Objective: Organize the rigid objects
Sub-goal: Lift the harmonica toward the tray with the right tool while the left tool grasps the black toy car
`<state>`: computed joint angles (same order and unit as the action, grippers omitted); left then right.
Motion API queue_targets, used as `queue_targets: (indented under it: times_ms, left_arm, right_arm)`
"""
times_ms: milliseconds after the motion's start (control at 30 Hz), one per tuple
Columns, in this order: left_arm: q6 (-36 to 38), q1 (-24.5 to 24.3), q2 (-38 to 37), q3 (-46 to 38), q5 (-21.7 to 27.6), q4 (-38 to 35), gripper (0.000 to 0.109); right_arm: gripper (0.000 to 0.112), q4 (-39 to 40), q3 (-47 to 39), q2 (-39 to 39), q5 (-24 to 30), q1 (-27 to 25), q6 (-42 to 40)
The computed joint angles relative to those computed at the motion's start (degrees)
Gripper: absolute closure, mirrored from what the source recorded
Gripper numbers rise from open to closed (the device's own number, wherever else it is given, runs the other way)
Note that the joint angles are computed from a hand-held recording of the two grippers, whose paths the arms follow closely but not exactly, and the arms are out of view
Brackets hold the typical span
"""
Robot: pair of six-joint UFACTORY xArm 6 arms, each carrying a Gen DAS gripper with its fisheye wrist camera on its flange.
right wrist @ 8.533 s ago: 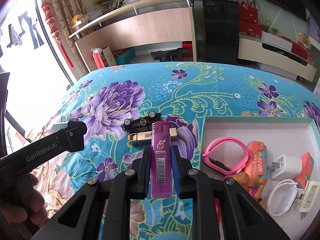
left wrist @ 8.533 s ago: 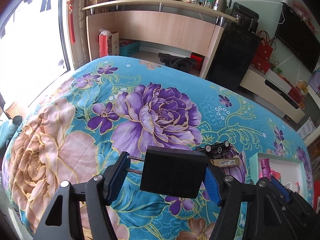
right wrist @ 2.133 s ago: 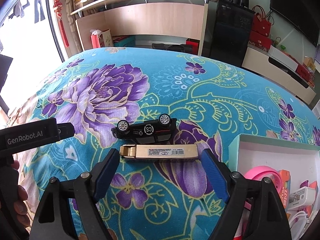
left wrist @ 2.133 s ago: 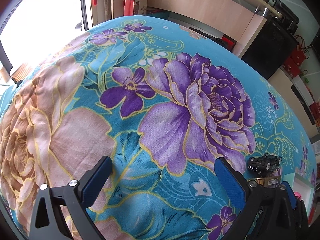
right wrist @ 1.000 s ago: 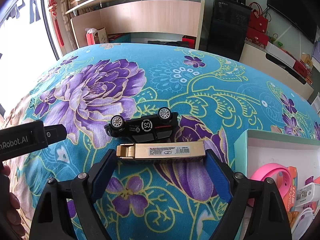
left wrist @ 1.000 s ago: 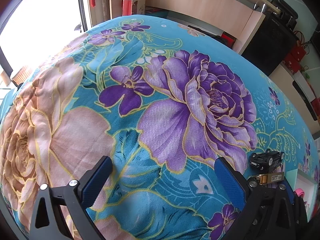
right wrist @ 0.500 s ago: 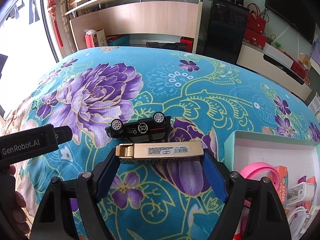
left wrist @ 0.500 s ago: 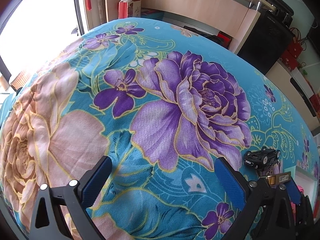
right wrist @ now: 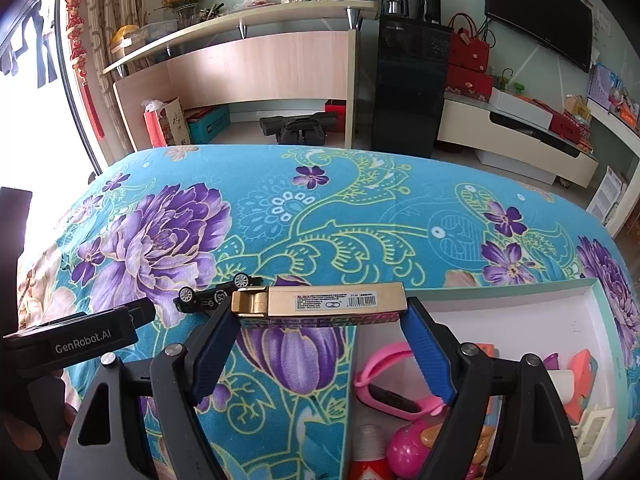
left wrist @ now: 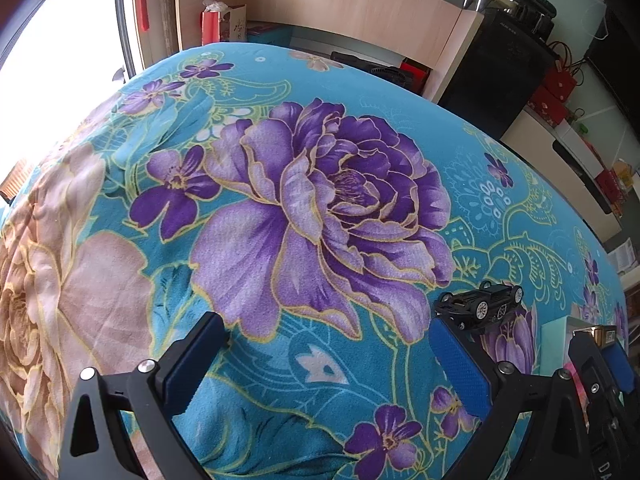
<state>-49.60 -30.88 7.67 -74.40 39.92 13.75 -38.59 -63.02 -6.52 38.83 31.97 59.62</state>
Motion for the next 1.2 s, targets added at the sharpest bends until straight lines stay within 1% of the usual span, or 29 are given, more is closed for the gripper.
queue_targets:
  times_ms: [167, 333, 833, 933, 1100, 1200]
  left_arm:
    - [0.7, -0.75, 0.65, -0.46, -2.38, 0.33, 0.006]
    - [0.46, -2.24, 2.16, -2.4, -2.67, 2.33, 0.006]
    - [-0.72, -5.47, 8.44, -8.44, -5.66, 5.66, 0.006]
    - [-1.17, -6.05, 9.89, -10.2, -4.93, 6.23, 0.006]
    - [-5.37, -6.46, 11.67, -12.43, -2.79, 10.64, 0.006]
    - [-4.94, -6.53, 12.67, -13.43, -2.08, 11.19, 0.006]
  right_arm:
    - [0.03, -1.61, 1.95, -2.8, 1.52, -1.4, 1.69]
    - [0.03, -2.3, 4.18, -5.5, 2.0, -2.98, 2.83]
    - [0.03, -0.36, 7.74, -8.73, -0.92, -6.03, 3.14]
    - [0.03, -0.24, 7.96, -8.9, -1.14, -6.18, 3.09]
    - [0.03, -0.02, 8.22, -9.12, -1.35, -6.34, 3.03]
    - [0.03, -0.16, 8.15, -9.01, -0.9, -6.26, 3.01]
